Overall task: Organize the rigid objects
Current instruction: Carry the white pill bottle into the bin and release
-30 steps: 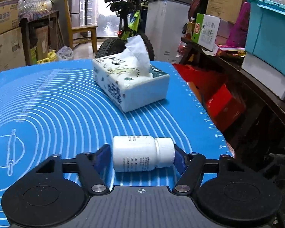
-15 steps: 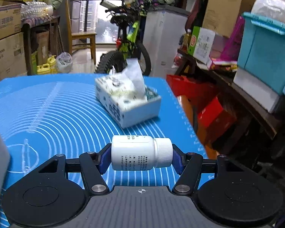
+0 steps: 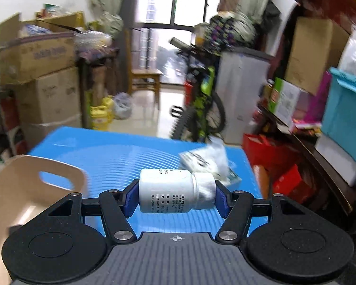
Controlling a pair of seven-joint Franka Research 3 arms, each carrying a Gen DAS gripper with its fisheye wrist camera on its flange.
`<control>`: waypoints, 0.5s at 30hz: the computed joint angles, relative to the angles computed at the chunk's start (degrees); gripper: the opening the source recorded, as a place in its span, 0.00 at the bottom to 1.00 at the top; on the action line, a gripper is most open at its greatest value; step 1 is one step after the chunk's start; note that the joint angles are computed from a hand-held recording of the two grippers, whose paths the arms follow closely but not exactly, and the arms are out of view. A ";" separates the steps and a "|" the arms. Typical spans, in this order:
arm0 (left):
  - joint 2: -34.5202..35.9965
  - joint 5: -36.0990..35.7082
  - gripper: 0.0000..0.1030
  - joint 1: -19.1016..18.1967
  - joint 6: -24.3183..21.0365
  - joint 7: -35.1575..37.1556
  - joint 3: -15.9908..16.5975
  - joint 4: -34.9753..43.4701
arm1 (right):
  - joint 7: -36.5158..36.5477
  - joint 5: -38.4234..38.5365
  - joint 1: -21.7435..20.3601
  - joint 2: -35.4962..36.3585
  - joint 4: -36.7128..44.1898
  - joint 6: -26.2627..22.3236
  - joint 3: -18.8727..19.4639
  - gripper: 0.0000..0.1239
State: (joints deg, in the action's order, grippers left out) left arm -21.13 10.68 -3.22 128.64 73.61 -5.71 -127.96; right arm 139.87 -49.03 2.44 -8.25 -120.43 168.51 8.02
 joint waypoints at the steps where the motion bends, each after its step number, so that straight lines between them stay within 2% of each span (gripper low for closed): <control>1: 0.00 0.00 0.11 0.01 0.00 0.00 -0.01 0.00 | -2.07 2.10 0.95 -0.67 -0.35 0.52 -0.30 0.53; 9: 0.15 -0.11 0.11 -0.05 -0.01 -0.31 -0.12 0.17 | -20.41 21.08 7.31 -3.34 -3.13 2.64 0.44 0.53; 15: 0.20 -0.39 0.10 -0.07 0.05 -0.12 0.03 0.24 | -29.15 30.24 10.16 -2.35 -3.39 0.77 2.69 0.53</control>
State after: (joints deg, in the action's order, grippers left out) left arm -20.93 10.29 -3.28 128.69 73.49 -5.68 -127.73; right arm 110.73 -18.79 12.60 -10.60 -123.82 169.28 10.71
